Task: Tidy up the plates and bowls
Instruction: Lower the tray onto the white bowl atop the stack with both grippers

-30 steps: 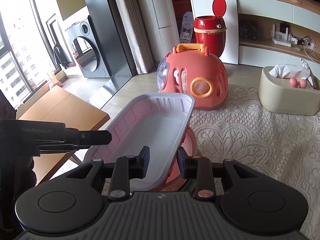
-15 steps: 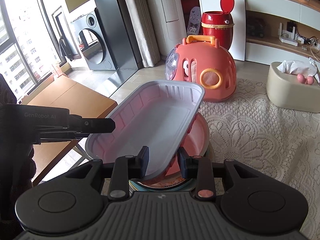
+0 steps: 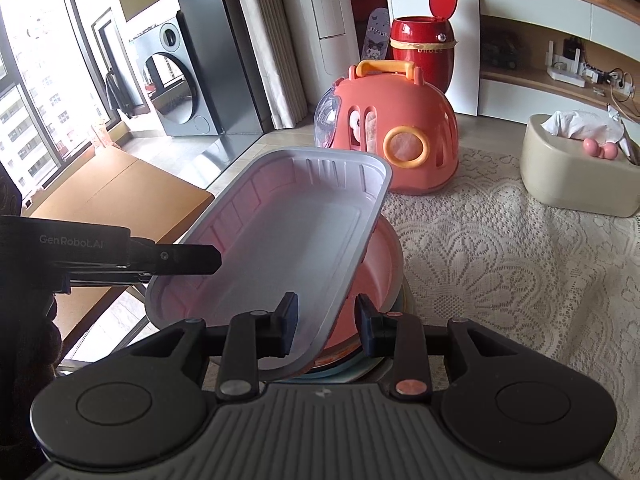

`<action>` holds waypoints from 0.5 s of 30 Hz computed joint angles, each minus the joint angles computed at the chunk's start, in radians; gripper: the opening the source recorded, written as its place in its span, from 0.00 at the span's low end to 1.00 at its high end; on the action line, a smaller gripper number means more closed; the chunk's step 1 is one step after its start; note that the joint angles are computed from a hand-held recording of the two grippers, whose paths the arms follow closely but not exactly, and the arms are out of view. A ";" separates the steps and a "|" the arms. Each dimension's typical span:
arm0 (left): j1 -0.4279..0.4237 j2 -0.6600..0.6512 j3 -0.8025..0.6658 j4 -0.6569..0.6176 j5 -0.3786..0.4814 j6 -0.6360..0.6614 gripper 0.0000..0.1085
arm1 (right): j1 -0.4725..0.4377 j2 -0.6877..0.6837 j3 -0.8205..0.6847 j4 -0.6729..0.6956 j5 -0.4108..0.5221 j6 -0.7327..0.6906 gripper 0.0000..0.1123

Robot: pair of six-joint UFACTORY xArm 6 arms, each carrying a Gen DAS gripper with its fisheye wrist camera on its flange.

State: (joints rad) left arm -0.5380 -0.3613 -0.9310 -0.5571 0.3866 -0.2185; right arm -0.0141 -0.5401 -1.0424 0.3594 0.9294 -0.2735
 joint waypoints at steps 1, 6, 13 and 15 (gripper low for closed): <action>-0.001 0.005 -0.003 0.002 -0.001 -0.001 0.20 | 0.000 0.000 0.000 -0.002 -0.001 0.002 0.28; -0.004 0.034 -0.032 -0.003 -0.006 0.009 0.20 | 0.005 0.018 -0.006 -0.020 -0.017 0.015 0.28; -0.001 0.077 -0.068 -0.043 -0.017 0.038 0.20 | 0.023 0.053 -0.041 -0.059 -0.070 0.032 0.28; 0.001 0.073 -0.065 -0.045 -0.007 0.040 0.20 | 0.022 0.060 -0.049 -0.058 -0.065 0.031 0.28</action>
State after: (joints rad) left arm -0.5370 -0.2885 -0.9956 -0.6019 0.3793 -0.1785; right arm 0.0075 -0.4801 -1.0912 0.3017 0.8645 -0.2423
